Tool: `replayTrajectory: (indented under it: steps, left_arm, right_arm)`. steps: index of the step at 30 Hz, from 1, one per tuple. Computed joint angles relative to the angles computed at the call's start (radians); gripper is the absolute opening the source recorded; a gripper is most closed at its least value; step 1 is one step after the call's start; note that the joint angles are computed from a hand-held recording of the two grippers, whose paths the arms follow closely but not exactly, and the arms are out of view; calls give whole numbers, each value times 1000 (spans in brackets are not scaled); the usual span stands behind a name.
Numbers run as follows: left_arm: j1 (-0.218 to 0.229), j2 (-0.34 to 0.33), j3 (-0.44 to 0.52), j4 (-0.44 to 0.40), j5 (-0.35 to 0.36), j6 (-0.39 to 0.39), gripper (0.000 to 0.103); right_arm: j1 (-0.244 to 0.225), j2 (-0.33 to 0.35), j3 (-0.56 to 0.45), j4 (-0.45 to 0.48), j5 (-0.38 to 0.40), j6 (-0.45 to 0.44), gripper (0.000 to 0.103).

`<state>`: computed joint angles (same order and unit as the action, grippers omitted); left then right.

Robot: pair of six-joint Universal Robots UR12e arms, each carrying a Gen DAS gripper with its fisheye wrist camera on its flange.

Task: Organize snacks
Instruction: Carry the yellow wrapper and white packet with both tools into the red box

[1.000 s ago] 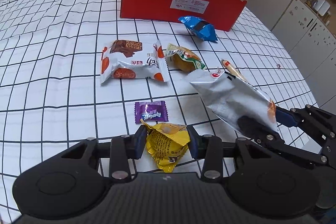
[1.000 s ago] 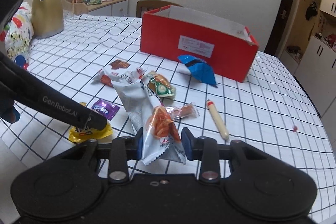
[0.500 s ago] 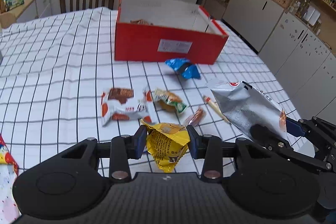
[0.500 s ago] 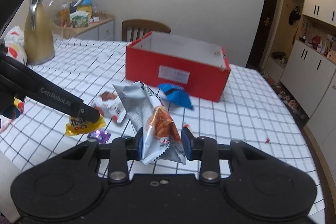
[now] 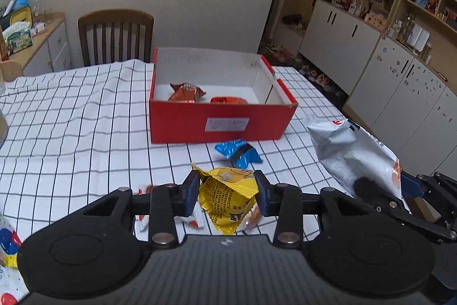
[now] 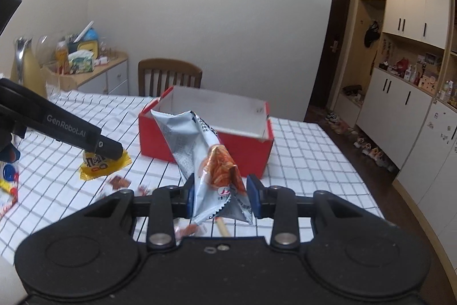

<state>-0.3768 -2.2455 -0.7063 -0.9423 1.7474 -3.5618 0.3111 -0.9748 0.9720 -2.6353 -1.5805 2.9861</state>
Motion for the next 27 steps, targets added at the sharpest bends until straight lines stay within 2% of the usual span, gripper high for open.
replayTrajectory:
  steps: [6,13,17,22,26,27]
  left_arm:
    - [3,-41,90,-15,13,13,39]
    - [11,-99,206,-53,28,8,39]
    - [17,-142,294,-92,33,1,39]
    - [25,-201,412,-142,32,-5,39]
    - [28,-275,554,-207,39,-7,39]
    - [28,-310,623,-238,47,-6,39]
  right_arm:
    - [-1,31,-61,-6,-13,24,35]
    - [-5,81,-164,33,-3,79,35]
    - [-7,119,-243,87,8,109,35]
    - [-11,180,-374,206,29,193,35]
    - [-7,237,-485,282,27,241,35]
    - [-7,252,-514,300,28,249,35]
